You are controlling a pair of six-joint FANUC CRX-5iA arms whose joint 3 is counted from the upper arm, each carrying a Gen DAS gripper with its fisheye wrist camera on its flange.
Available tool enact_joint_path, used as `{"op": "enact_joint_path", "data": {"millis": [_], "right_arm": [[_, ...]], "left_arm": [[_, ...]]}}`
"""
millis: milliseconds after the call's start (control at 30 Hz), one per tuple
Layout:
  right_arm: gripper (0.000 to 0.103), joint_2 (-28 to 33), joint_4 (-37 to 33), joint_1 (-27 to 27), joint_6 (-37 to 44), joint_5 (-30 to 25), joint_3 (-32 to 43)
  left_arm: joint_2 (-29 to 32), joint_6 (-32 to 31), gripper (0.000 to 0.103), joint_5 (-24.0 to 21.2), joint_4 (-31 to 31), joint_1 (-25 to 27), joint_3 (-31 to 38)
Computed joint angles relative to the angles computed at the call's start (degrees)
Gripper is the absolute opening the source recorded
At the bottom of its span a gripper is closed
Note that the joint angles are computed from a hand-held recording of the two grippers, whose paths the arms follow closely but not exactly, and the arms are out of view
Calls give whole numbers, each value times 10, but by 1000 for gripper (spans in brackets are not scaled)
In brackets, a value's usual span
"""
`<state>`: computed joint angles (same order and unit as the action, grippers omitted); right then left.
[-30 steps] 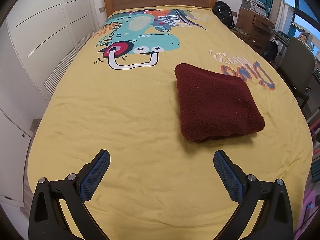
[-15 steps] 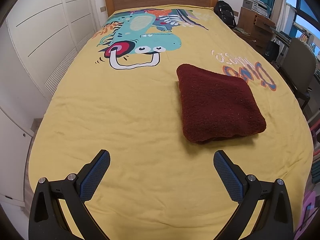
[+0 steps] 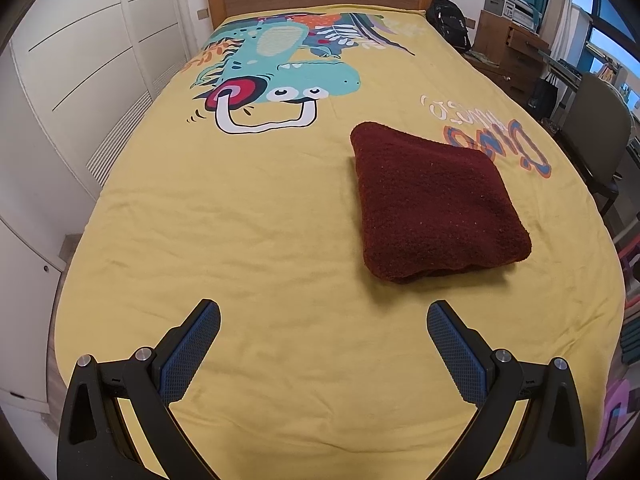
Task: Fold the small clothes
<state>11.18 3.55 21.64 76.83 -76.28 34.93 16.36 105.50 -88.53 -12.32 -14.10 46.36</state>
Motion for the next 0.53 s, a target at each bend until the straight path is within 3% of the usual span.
{"op": "enact_joint_path", "data": {"millis": [533], "right_arm": [[102, 1, 1, 3, 1, -4, 1]], "left_arm": [[-9, 10, 102, 6, -2, -1, -9]]}}
